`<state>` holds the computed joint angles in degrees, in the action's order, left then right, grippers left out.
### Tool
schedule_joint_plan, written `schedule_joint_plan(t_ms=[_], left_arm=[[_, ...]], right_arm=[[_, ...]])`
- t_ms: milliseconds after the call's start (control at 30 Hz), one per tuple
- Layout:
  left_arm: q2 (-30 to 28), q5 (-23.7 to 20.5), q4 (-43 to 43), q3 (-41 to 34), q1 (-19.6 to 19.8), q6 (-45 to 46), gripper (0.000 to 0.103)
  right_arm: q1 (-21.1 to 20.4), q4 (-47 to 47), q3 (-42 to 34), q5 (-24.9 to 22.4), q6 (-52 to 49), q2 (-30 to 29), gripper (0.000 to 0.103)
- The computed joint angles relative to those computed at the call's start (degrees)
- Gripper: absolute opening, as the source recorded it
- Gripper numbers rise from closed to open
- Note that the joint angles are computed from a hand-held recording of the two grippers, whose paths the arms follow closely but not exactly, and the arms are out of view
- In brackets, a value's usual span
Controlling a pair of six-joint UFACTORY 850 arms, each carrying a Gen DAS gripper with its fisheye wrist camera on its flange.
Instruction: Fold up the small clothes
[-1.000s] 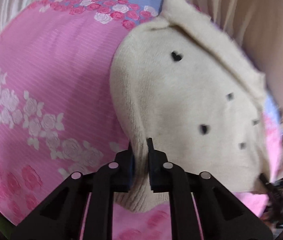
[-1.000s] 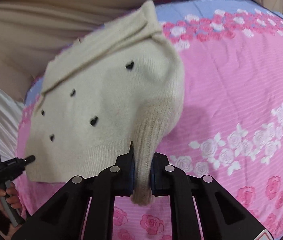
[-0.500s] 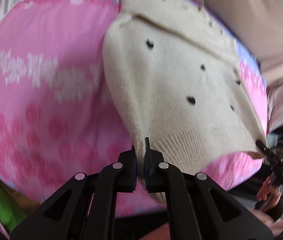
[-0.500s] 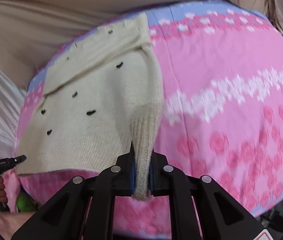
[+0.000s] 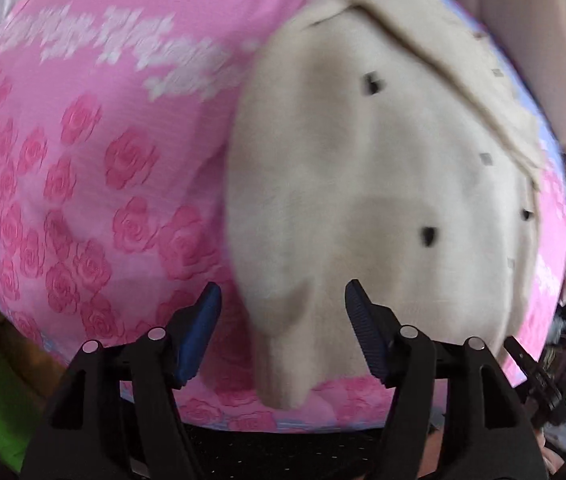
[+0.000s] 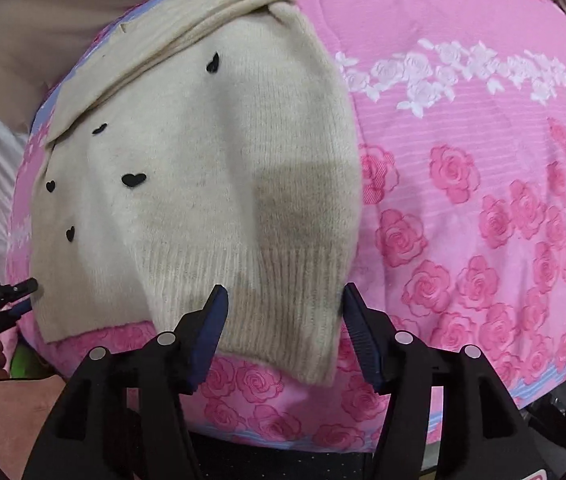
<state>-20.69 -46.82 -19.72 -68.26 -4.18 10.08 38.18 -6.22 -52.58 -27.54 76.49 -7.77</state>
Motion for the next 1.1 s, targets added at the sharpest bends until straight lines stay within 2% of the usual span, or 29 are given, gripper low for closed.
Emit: schedule_joint_plan(t_ms=[67, 100, 133, 167, 200, 233, 367, 433, 600, 767, 867, 967, 1033, 1100], left_arm=[[-1.15, -1.27, -1.54, 0.08, 0.59, -0.4, 0.063], [-0.97, -0.47, -2.66, 0.43, 0.92, 0.35, 0.064], [-0.98, -0.43, -2.25, 0.41, 0.81, 0.21, 0.058], [-1.0, -0.63, -3.03, 0.35, 0.9, 2.19, 0.03], [-1.41, -3.07, -6.2, -0.33, 1.58, 5.62, 0.009], [-1.55, -5.39, -9.32, -0.58, 2.64, 7.64, 0.006], [2.1, -9.34, -16.85, -0.64, 5.81, 13.5, 0.006], [3.97, -11.46, -20.66, -1.44, 7.19, 15.9, 0.006], [7.34, -15.72, -19.23, -2.52, 7.1, 14.43, 0.005], [7.59, -19.22, -10.34, -4.53, 4.32, 6.9, 0.005], [5.97, -18.69, -9.56, -8.68, 4.33, 4.13, 0.006], [2.74, -16.67, -11.6, -15.75, 3.6, 6.55, 0.006], [-0.16, -15.58, -13.33, -21.08, 3.31, 7.84, 0.006], [-3.91, -13.55, -14.0, -26.76, 2.32, 9.01, 0.006]], right_arm=[[-0.15, 1.83, 0.34, 0.73, -1.97, -0.6, 0.053], [0.01, 2.49, 0.38, 0.85, -2.26, -0.84, 0.038], [0.09, 2.51, 0.51, 0.99, -1.86, -0.83, 0.018], [0.07, 3.22, 1.34, 2.51, -2.08, -0.11, 0.01], [-0.53, 6.02, 2.58, 4.86, -4.28, 0.94, 0.009], [-0.69, 6.42, 3.13, 5.41, -4.25, 2.09, 0.009], [0.75, -3.82, 4.89, 7.73, 3.71, 9.35, 0.008], [1.14, -6.5, 4.92, 8.1, 2.72, 12.59, 0.008], [0.67, 2.05, 1.42, -1.01, -17.56, 15.92, 0.007], [-1.32, 13.64, 0.8, -3.89, -31.91, 16.99, 0.007], [-2.11, 11.89, 1.39, -1.28, -30.48, 18.22, 0.007], [-4.46, 3.96, -0.16, 2.83, -23.64, 18.62, 0.008], [-7.16, -1.45, -2.2, 4.44, -19.17, 17.28, 0.008], [-12.08, -1.67, -3.41, 9.85, -18.83, 15.52, 0.008]])
